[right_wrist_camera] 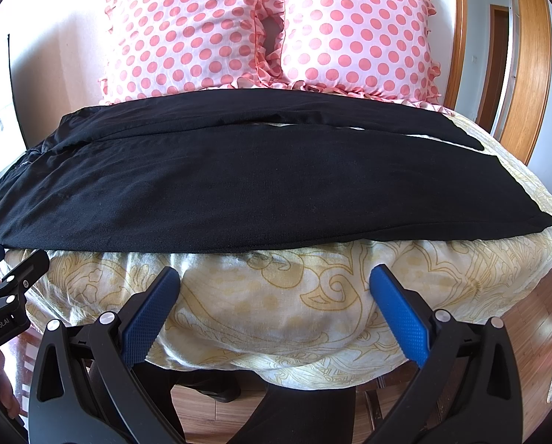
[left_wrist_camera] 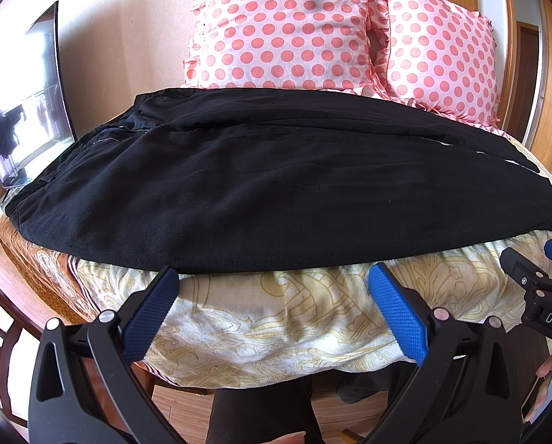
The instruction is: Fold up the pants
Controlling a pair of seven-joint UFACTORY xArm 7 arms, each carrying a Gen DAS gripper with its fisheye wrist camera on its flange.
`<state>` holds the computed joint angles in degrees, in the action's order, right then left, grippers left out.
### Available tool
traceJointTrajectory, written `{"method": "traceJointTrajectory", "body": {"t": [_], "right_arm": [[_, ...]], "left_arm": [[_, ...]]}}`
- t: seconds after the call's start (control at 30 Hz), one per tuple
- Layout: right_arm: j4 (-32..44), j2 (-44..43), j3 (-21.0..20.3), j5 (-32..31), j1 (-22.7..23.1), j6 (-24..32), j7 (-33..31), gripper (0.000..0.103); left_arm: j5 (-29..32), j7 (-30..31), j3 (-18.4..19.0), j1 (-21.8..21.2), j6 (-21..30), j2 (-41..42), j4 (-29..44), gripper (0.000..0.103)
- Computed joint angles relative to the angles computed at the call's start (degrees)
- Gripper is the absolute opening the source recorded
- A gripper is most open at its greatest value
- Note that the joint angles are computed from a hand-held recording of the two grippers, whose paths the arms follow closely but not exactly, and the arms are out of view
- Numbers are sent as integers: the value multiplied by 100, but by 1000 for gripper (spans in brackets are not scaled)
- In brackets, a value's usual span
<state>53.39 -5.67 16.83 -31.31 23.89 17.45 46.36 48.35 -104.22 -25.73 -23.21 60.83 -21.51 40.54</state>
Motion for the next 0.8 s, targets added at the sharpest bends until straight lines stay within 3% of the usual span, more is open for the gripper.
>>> {"method": "traceJointTrajectory", "body": {"t": [0.27, 0.47, 0.57, 0.7, 0.8], "right_arm": [[-62, -2, -57, 165, 36, -167, -249, 102], [-324, -259, -537, 2315, 397, -604, -2211, 102], [-296, -408, -811, 3250, 485, -759, -3052, 102], [751, 130, -1101, 3875, 175, -205, -3786, 102], [2185, 1106, -1114, 3352, -226, 586, -3307, 102]], "left_arm": [[-41, 127, 66, -43, -92, -84, -54, 101], [-192, 503, -9, -26, -320, -582, -220, 101], [-205, 761, 26, 44, -667, -1033, -323, 101], [-244, 1347, 321, 418, -1059, -1308, -259, 101], [-194, 1715, 435, 850, -1155, -1251, -95, 101]]}}
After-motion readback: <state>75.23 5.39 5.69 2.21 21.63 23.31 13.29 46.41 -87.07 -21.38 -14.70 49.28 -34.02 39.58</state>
